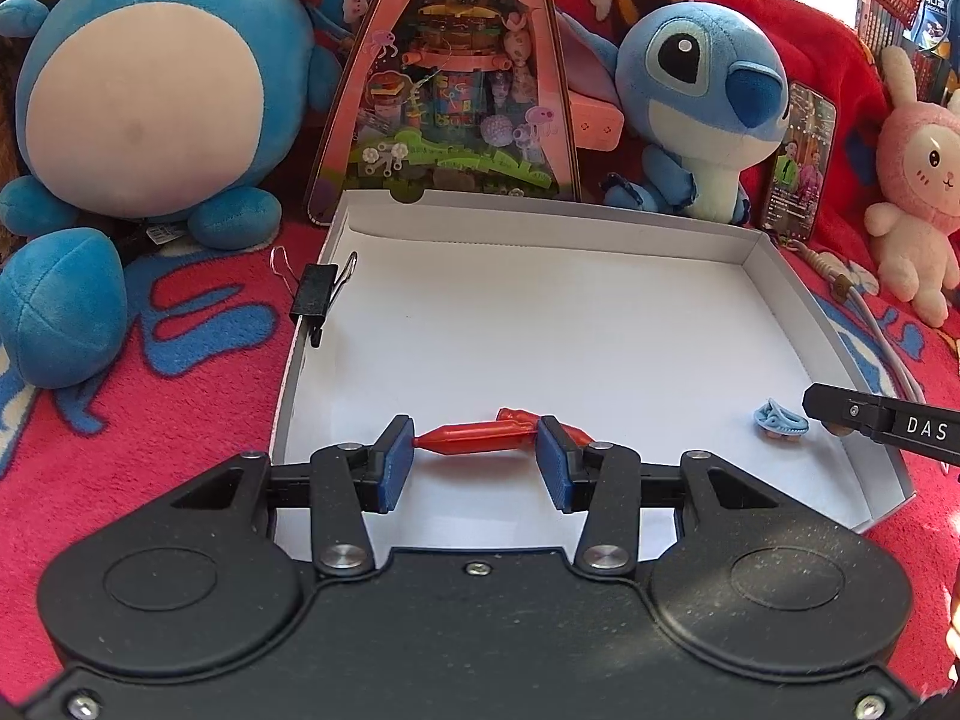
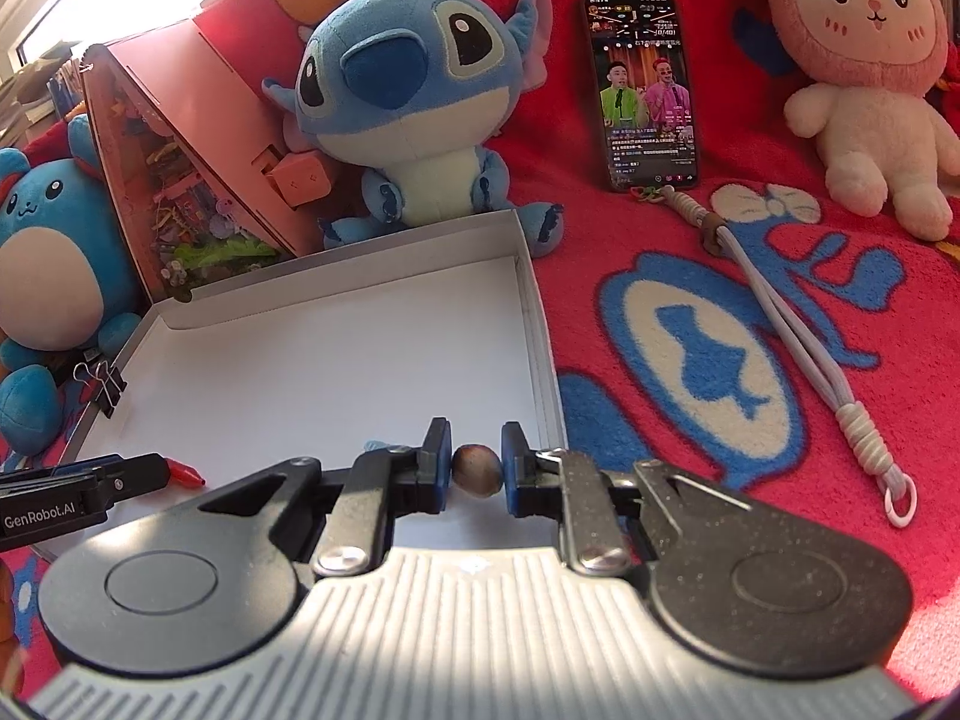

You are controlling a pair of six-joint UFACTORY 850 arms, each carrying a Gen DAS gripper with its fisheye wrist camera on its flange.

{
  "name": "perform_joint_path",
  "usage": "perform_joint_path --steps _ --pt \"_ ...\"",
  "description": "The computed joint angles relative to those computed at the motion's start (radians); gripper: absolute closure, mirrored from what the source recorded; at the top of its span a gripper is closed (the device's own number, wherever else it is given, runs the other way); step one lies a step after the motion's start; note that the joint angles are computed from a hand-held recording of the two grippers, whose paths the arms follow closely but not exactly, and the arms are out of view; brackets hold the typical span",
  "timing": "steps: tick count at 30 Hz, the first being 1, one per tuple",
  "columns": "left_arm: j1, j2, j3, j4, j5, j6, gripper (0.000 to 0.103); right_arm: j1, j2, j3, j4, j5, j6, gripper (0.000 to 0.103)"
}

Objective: Organize rigid objects
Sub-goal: 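Open the left tool to drop the crayon while the right tool releases the nut, then move both open tools out of the box toward the objects on the blanket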

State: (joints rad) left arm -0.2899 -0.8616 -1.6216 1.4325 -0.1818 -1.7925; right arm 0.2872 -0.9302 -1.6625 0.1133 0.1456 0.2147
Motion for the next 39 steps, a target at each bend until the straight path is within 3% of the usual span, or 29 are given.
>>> perform_joint_path --steps 8,11,16,18,20,22,25,29,39 --pt "-0.005 0.002 0.005 0.055 -0.007 -0.034 0.059 -0.001 -0.005 -0.002 -0.108 0.012 0.109 0.079" --pt "-0.006 0.007 0.011 0.055 -0.005 -0.033 0.055 -0.001 -0.007 -0.002 -0.121 0.018 0.126 0.077" --pt "-0.012 0.034 0.046 0.241 -0.017 -0.213 0.047 -0.002 0.007 0.024 -0.161 0.046 0.17 0.077" --pt "-0.015 0.049 0.067 0.331 -0.02 -0.297 0.044 -0.004 0.019 0.043 -0.193 0.061 0.201 0.072" --pt "-0.018 0.071 0.098 0.463 -0.025 -0.417 0.04 -0.005 0.036 0.072 -0.196 0.085 0.2 0.056" --pt "-0.023 0.093 0.131 0.578 -0.036 -0.521 0.033 -0.004 0.056 0.106 -0.193 0.115 0.184 0.054" --pt "-0.031 0.131 0.189 0.782 -0.06 -0.703 0.025 0.0 0.088 0.161 -0.17 0.165 0.131 0.04" --pt "-0.044 0.179 0.264 0.99 -0.107 -0.901 0.022 0.005 0.131 0.236 -0.172 0.244 0.081 0.025" --pt "-0.068 0.268 0.4 1.212 -0.162 -1.161 0.018 0.027 0.225 0.409 -0.187 0.424 -0.03 0.013"
